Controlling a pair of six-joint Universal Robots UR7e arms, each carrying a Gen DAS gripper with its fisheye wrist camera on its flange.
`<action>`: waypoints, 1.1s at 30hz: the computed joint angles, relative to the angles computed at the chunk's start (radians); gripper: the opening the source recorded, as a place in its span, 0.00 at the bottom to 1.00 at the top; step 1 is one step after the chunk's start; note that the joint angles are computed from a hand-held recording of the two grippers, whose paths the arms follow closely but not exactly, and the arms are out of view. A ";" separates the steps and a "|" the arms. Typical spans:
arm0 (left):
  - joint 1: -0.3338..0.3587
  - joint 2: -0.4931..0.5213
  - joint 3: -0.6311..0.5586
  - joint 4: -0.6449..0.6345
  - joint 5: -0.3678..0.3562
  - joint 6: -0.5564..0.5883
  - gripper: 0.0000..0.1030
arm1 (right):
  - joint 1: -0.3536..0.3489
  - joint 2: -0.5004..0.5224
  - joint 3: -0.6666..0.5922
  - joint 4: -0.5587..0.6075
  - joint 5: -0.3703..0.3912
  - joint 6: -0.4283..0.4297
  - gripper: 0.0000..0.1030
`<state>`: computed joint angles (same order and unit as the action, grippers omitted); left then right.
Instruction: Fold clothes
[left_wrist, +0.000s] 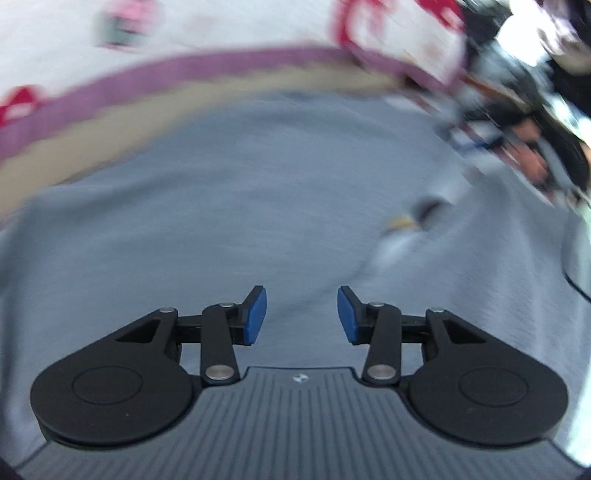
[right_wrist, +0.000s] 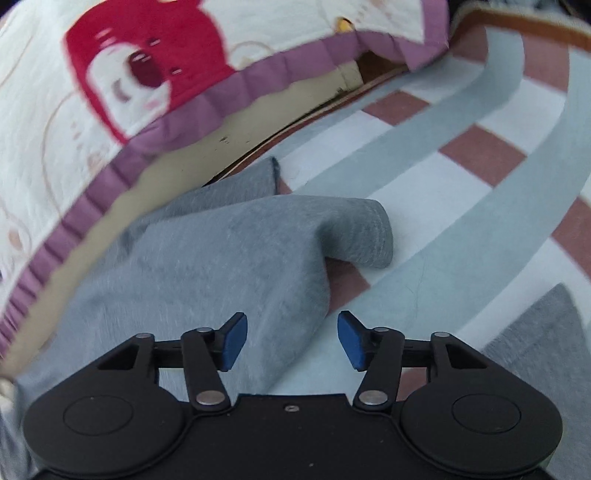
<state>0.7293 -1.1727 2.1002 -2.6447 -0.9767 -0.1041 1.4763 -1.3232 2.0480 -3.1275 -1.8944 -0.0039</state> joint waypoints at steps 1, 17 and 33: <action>0.009 0.030 -0.020 0.001 -0.007 0.007 0.39 | -0.013 0.013 -0.008 -0.013 0.018 0.018 0.60; 0.095 0.131 -0.099 -0.075 -0.172 -0.121 0.38 | 0.137 0.125 -0.197 -0.328 -0.052 -0.290 0.04; 0.120 -0.121 -0.035 0.008 0.263 -0.016 0.44 | 0.134 0.239 -0.292 -0.314 -0.566 -0.530 0.32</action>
